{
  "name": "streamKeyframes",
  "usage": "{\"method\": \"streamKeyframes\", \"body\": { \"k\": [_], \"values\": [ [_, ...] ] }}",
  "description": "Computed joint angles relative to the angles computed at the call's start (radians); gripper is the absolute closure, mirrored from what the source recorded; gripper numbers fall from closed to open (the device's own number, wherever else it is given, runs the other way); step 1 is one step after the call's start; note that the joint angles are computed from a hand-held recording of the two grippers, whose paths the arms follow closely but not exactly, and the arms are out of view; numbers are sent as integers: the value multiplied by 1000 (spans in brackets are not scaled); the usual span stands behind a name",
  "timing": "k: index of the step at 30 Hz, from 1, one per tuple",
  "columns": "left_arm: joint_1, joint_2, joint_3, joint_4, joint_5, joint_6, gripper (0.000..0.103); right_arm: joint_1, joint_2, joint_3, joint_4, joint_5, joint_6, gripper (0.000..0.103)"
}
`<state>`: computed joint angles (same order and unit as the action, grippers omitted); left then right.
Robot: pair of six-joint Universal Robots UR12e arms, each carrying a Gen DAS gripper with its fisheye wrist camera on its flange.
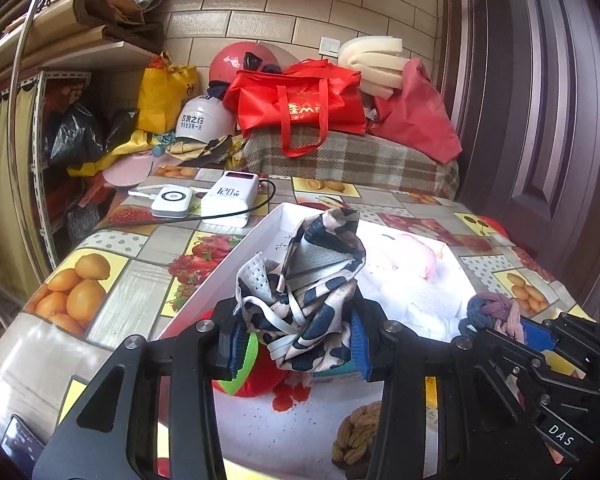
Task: Organize soft objects
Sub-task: 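Lower and release cloth in tray with left gripper while right gripper releases rope toy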
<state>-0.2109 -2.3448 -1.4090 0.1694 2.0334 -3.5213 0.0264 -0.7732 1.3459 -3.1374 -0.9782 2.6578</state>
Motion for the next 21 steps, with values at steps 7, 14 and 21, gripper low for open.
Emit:
{"method": "streamKeyframes", "body": {
  "k": [7,14,21],
  "values": [
    [-11,-24,42,-11,67,49,61,17,38,-66,-15,-44,69,79],
    [-3,-18,45,-68,62,-5,61,24,42,-73,-18,-40,59,78],
    [-4,-21,59,-101,55,15,61,28,48,-91,12,-52,69,77]
  ]
}}
